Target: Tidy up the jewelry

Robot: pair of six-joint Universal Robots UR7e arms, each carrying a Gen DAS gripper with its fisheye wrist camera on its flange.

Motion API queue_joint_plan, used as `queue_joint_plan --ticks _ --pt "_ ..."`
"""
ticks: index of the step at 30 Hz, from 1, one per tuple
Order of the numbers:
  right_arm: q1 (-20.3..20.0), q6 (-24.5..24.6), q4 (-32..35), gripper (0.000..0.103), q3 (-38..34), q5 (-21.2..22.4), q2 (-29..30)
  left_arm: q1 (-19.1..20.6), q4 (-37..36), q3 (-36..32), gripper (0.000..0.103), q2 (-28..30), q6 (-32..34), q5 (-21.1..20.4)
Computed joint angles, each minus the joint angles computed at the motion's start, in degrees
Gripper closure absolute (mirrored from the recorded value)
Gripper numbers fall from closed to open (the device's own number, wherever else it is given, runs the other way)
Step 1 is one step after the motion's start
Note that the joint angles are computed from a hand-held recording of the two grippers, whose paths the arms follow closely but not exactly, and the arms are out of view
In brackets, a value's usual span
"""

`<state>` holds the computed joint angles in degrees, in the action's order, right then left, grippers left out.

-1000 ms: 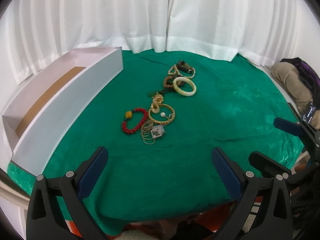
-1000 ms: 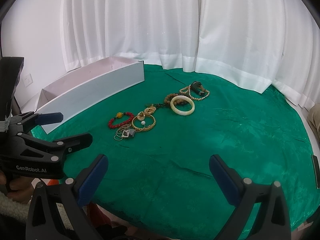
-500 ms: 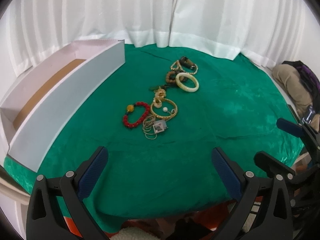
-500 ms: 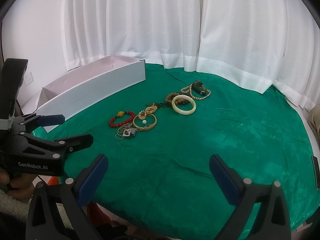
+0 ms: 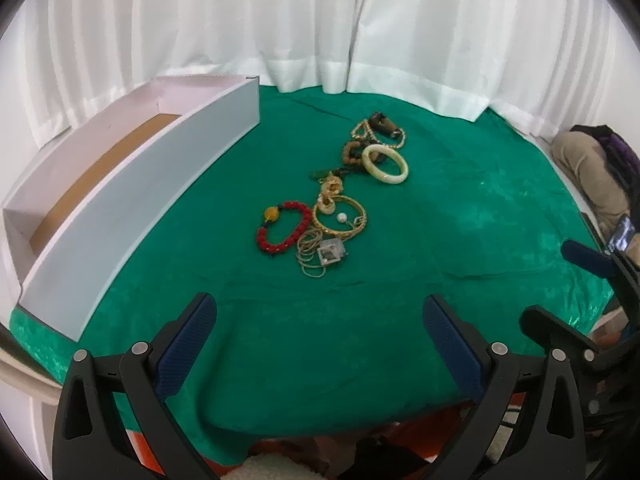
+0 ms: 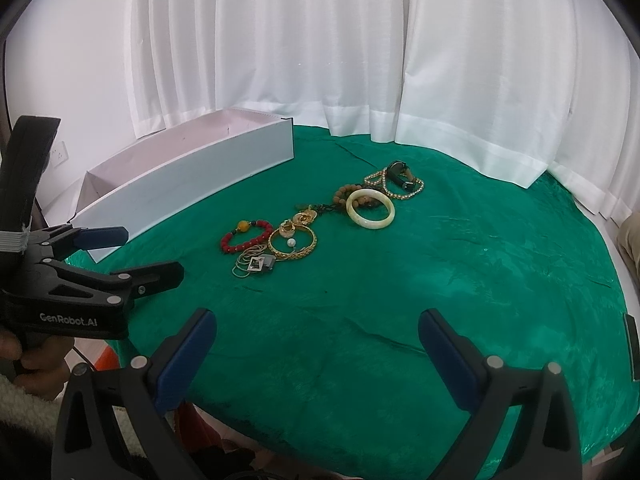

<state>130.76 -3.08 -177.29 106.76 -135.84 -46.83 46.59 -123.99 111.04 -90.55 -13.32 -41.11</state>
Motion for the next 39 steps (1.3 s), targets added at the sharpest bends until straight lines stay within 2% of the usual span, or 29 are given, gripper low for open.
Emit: queue_joint_plan --ticks 15,23,28,30,35,36,39 --pt "0.02 0.44 0.71 0.0 0.17 0.38 -0.46 3.27 1.85 -1.85 0.0 -0.47 -1.94 2.54" --pt "-0.28 2.39 3.35 0.0 -0.31 1.28 -0.9 9.42 3.66 -5.86 0.001 -0.29 -3.73 -1.31" --pt "-0.34 2.61 4.1 0.0 -0.54 1.46 -0.8 11.65 3.1 -8.71 0.001 3.85 1.13 -1.99" --pt "-0.35 2.81 4.38 0.0 -0.55 1.45 -0.88 12.25 0.92 -10.26 0.001 6.46 5.16 -2.29" --pt "-0.31 3.51 4.34 0.0 -0.4 1.26 -1.16 13.74 -5.21 -14.72 0.001 14.75 15.61 -0.03" --pt "-0.37 3.67 4.33 0.0 -0.39 1.23 -1.21 14.35 -5.1 -16.04 0.003 16.51 16.97 0.28" --pt "-0.35 4.13 3.82 0.0 0.22 0.77 -1.66 16.08 -2.21 -19.84 0.02 20.67 18.21 0.49"
